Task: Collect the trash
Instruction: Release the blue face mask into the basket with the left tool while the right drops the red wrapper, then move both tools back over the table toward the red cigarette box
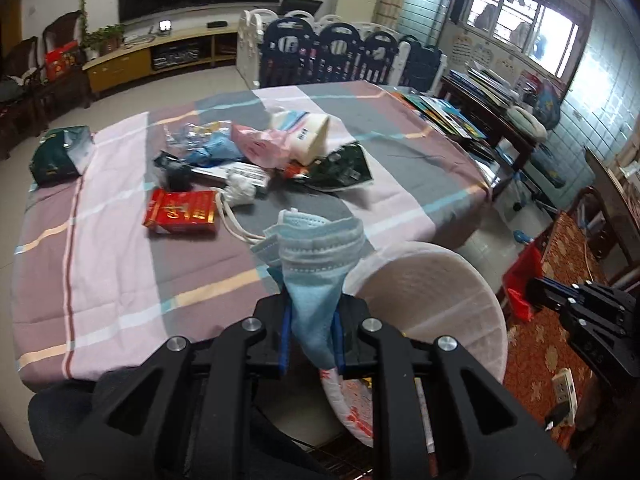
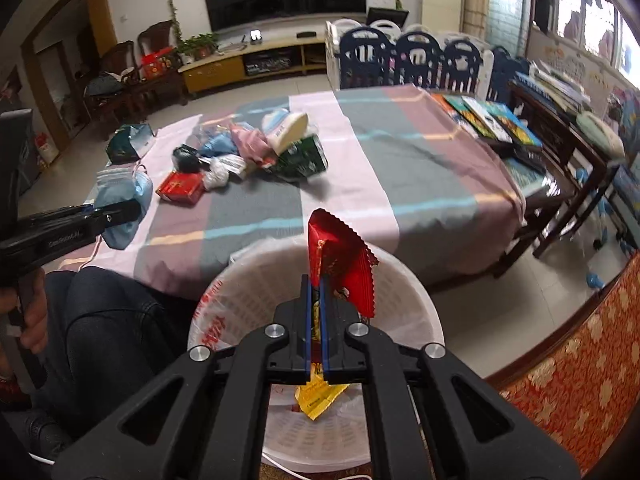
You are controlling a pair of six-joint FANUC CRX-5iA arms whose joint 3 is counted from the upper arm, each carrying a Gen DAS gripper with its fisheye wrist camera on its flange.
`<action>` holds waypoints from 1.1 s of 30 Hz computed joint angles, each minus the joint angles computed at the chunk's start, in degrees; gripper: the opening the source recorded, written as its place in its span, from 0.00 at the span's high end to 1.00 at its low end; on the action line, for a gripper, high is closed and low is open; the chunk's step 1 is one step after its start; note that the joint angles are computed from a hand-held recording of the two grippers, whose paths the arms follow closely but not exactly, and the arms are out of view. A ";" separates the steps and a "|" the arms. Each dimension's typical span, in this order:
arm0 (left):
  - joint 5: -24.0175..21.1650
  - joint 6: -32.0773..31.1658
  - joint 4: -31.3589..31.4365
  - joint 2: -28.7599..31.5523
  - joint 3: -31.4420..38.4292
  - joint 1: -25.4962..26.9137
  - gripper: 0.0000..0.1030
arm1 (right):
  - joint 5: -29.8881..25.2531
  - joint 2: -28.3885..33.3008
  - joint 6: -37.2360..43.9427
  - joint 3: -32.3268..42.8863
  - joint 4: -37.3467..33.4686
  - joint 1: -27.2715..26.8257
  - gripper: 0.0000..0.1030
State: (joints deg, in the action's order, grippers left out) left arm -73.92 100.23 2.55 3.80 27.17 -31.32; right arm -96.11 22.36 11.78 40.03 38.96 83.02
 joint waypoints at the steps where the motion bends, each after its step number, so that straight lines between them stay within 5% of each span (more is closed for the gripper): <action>1: 0.58 -1.87 2.14 0.50 -0.66 -0.22 0.83 | 0.44 -0.82 -1.08 -1.44 -0.68 -0.08 0.96; 4: 2.24 -7.75 10.99 2.00 -4.32 0.01 0.83 | 2.08 -2.71 -2.97 -4.75 -1.91 -0.06 0.96; 8: -1.06 -9.58 11.69 5.72 -3.47 -2.32 0.80 | 2.82 -3.72 -4.11 -6.49 -2.59 0.17 0.96; 12: -2.10 -9.03 11.05 6.52 -3.64 -2.85 0.45 | 3.30 -4.27 -5.62 -7.29 -4.49 -0.14 0.94; 14: -1.84 -7.68 8.99 6.12 -3.46 -3.02 0.35 | 3.76 -4.56 -6.74 -7.58 -5.50 -0.39 0.81; 16: -2.06 -6.98 7.92 5.72 -3.33 -2.50 0.29 | 4.03 -4.64 -7.84 -7.75 -5.37 -0.43 0.45; 18: -1.54 -6.80 8.60 4.83 -4.43 -1.30 0.26 | 3.22 -3.93 -8.24 -6.84 -4.05 -0.19 0.32; 26: 0.06 -1.52 3.31 0.78 -6.55 1.95 0.11 | 4.61 -1.81 -6.55 -2.84 -2.90 -0.43 0.23; 33: 0.87 8.02 -7.88 -4.50 -8.77 7.17 0.09 | 1.86 7.37 1.80 12.63 -2.18 -1.20 0.21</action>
State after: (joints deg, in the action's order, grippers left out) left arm -73.05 108.25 -5.33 -0.70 18.40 -24.15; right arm -94.25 29.74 13.58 52.66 36.77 81.82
